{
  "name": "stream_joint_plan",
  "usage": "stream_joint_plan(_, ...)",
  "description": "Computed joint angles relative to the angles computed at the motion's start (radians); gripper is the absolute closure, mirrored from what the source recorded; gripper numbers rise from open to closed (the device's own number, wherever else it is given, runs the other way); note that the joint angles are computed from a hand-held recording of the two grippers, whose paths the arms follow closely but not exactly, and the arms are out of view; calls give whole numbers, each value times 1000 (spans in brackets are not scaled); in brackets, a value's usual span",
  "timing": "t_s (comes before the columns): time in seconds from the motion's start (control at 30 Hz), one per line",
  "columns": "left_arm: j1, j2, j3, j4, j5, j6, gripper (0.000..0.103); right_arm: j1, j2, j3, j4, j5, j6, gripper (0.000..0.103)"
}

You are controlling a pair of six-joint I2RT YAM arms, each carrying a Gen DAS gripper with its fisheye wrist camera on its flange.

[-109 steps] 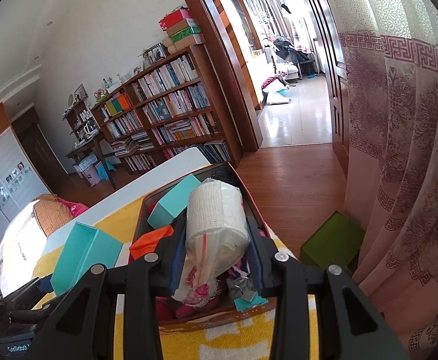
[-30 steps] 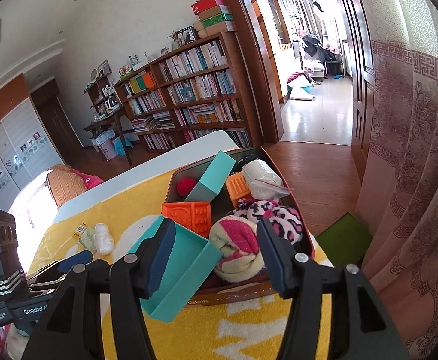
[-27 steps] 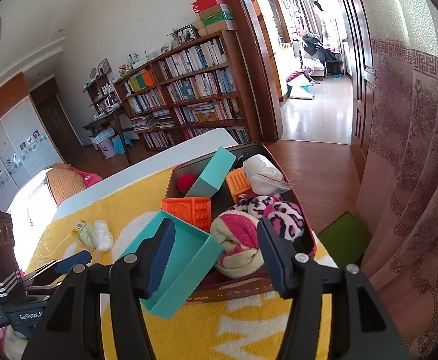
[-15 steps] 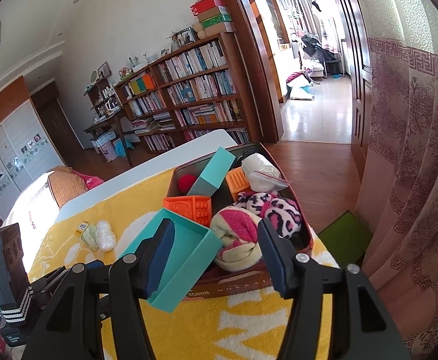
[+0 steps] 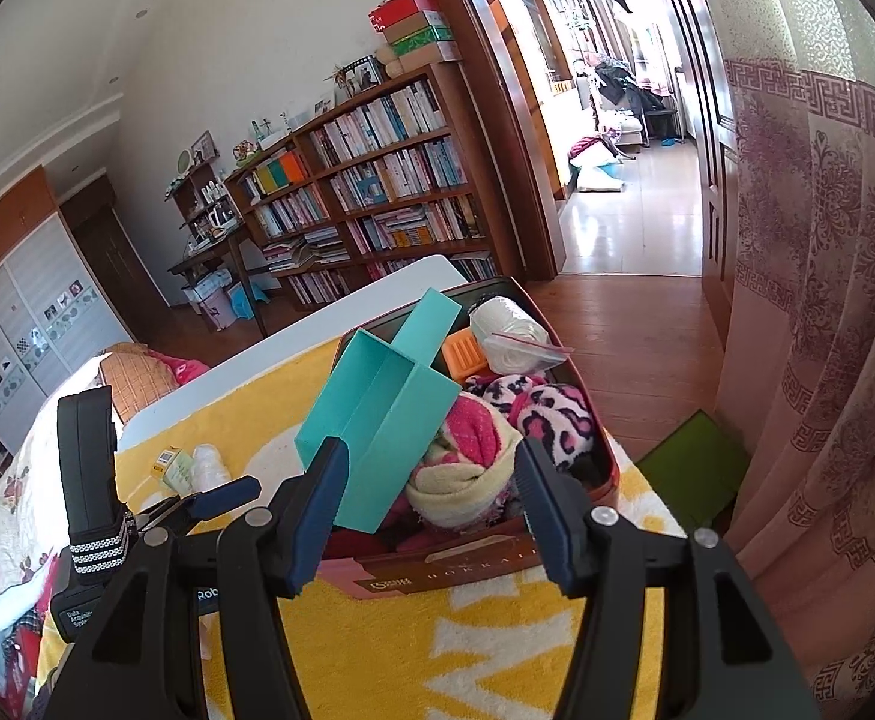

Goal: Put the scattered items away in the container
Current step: 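Withdraw both tools from the tin toward the remaining items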

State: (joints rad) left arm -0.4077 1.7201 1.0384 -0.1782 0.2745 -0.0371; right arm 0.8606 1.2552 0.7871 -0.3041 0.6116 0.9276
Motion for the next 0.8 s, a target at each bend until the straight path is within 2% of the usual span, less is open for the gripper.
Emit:
stream_joint_plan(0.47,127,-137,-108,-13,104,52,10,29,69,56,16,1,-14,41)
stream_joint_plan(0.7,322,-204,-133,-27,163,77,10,76,133,133,24,13,-44,41)
stream_joint_plan(0.8,436,-179,-105,-44,177,75,10,95,179,177,42,2,-75,41)
